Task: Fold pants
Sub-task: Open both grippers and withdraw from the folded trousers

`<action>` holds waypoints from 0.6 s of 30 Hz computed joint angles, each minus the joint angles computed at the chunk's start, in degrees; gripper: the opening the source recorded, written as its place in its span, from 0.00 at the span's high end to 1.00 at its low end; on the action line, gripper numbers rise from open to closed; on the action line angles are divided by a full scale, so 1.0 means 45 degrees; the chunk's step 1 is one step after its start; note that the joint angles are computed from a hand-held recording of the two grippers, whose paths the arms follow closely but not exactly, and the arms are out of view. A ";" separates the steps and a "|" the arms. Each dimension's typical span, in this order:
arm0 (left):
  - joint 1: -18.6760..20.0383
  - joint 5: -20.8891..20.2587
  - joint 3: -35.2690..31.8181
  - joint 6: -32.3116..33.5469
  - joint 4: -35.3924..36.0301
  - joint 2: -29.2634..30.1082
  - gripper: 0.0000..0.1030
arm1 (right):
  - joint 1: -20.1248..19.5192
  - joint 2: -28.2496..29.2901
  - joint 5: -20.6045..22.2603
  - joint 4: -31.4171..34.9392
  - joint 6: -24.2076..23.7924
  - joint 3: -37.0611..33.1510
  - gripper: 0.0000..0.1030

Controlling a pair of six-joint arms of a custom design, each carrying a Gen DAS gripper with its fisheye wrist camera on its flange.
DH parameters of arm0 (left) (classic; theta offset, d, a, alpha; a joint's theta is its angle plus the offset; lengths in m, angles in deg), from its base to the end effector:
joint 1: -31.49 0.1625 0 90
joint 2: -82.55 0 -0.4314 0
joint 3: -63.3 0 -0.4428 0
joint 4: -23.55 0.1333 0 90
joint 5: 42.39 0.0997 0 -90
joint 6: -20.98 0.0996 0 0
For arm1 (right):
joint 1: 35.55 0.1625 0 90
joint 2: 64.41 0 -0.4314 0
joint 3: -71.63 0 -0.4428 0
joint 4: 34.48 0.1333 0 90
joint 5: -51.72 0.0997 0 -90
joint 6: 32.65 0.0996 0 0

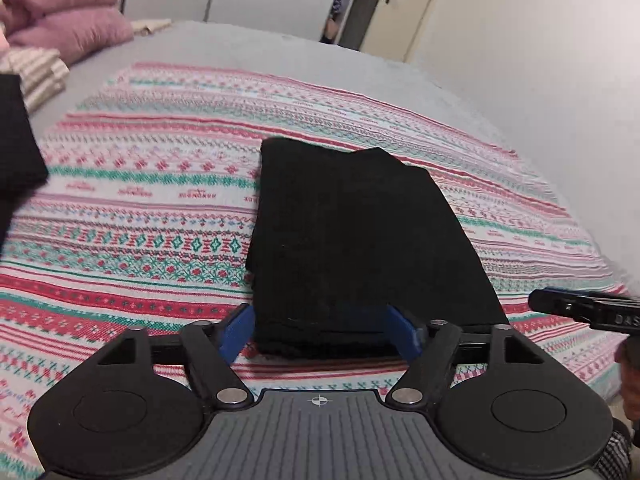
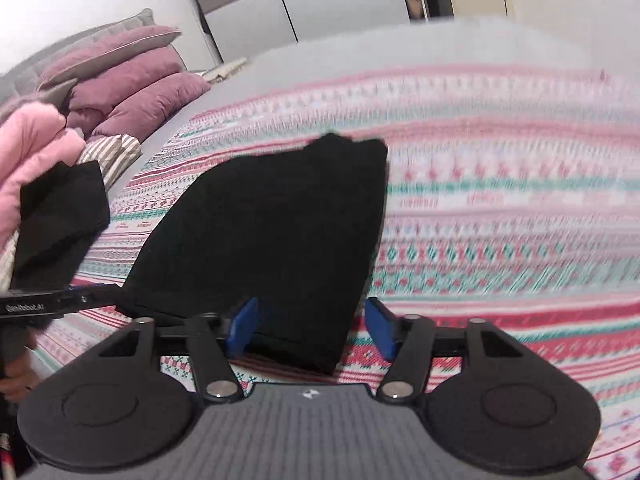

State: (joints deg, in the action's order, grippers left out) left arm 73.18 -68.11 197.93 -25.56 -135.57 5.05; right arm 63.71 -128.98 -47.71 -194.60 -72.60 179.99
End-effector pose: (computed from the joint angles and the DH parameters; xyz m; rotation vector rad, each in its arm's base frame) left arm -0.1804 -0.4593 0.1902 -0.1133 2.2454 -1.1973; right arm 0.2181 -0.6107 0.2018 1.1199 -2.5756 0.5721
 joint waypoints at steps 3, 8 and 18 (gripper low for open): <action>-0.0401 0.0949 -0.0550 -0.2339 0.2866 0.0355 0.15 | 0.0257 -0.0123 -0.0383 -0.1374 -0.0789 0.0594 0.29; -0.0808 0.1525 -0.1454 -0.6361 0.7530 0.0800 0.09 | 0.0508 -0.0194 -0.0941 -0.2871 -0.0951 0.1251 0.14; -0.1201 0.1522 -0.3119 -1.0916 1.3026 0.1923 0.04 | 0.0835 -0.0149 -0.2045 -0.4984 -0.0847 0.2115 0.00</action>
